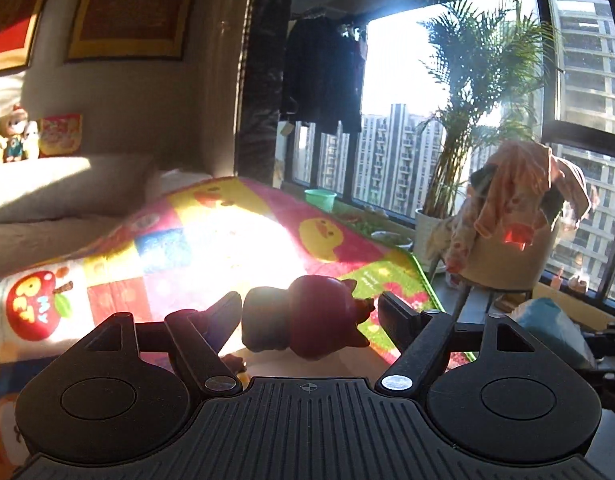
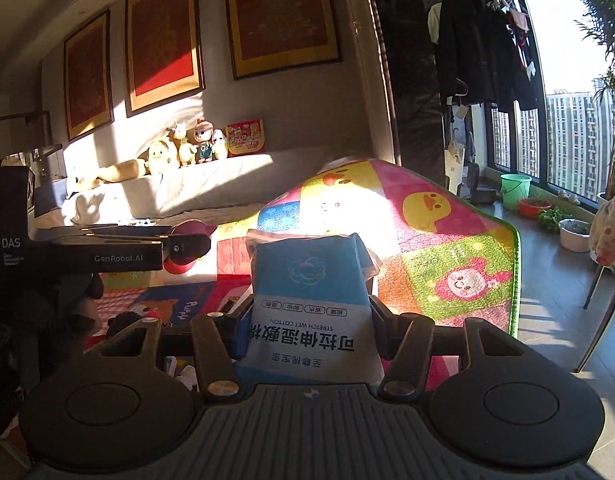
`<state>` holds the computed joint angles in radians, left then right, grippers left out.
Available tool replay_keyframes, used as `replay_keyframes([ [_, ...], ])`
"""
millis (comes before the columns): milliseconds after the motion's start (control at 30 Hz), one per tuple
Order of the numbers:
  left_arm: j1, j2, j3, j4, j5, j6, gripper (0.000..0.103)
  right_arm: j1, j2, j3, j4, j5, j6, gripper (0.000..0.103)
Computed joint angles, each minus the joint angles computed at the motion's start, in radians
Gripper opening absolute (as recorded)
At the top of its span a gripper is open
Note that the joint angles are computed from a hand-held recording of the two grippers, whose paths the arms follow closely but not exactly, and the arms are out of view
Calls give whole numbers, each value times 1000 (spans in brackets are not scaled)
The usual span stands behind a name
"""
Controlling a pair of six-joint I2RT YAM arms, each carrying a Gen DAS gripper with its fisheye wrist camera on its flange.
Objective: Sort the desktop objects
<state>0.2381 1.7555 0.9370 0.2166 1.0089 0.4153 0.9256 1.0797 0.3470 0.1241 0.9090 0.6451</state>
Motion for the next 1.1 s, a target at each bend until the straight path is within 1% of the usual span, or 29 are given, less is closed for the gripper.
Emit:
replay_keyframes([
  [33,-10,24,26,-6,3,-15,97,-17,10,6,-3,-15,-1,56],
  [67,-12,43,35,6,3,-23,97,-33,25,12,2,-29,-5,56],
  [167,13,95,37,0,4,33,97,-71,63,22,28,-66,-21,56],
  [200,25,113,34,-13,0,66,97,-92,77,25,43,-88,-31,56],
  [300,74,178,11,-83,-32,250,97,-190,138,55,101,-208,-71,56],
  [333,94,198,-5,-85,-49,310,97,-232,169,76,128,-261,-97,56],
  [367,112,212,-30,-62,-68,354,97,-264,199,97,151,-300,-119,56],
  [400,132,222,-60,-26,-84,390,97,-303,250,136,172,-346,-148,56],
  [467,177,243,-100,25,-101,444,97,-361,340,217,180,-396,-190,56],
  [500,200,252,-104,23,-101,465,98,-389,400,276,175,-412,-212,56],
  [567,253,274,-84,-13,-90,492,100,-423,494,366,174,-416,-247,56],
  [633,296,290,-66,-25,-87,488,100,-451,597,458,188,-384,-288,59],
  [667,314,301,-56,-16,-89,477,100,-464,629,496,178,-373,-281,71],
  [700,330,310,-50,-5,-93,465,101,-480,649,522,172,-378,-266,77],
  [767,359,330,-20,-26,-101,455,101,-500,654,537,164,-410,-236,77],
  [833,381,353,8,-50,-103,446,102,-498,653,531,171,-412,-208,78],
  [900,392,373,22,-44,-110,430,102,-474,655,521,166,-396,-184,86],
  [1033,414,392,0,57,-128,365,102,-365,696,521,145,-371,-198,86],
  [1067,421,396,4,58,-122,353,102,-332,716,528,141,-377,-203,86],
  [1100,427,399,9,61,-115,339,102,-301,744,538,141,-385,-207,81],
])
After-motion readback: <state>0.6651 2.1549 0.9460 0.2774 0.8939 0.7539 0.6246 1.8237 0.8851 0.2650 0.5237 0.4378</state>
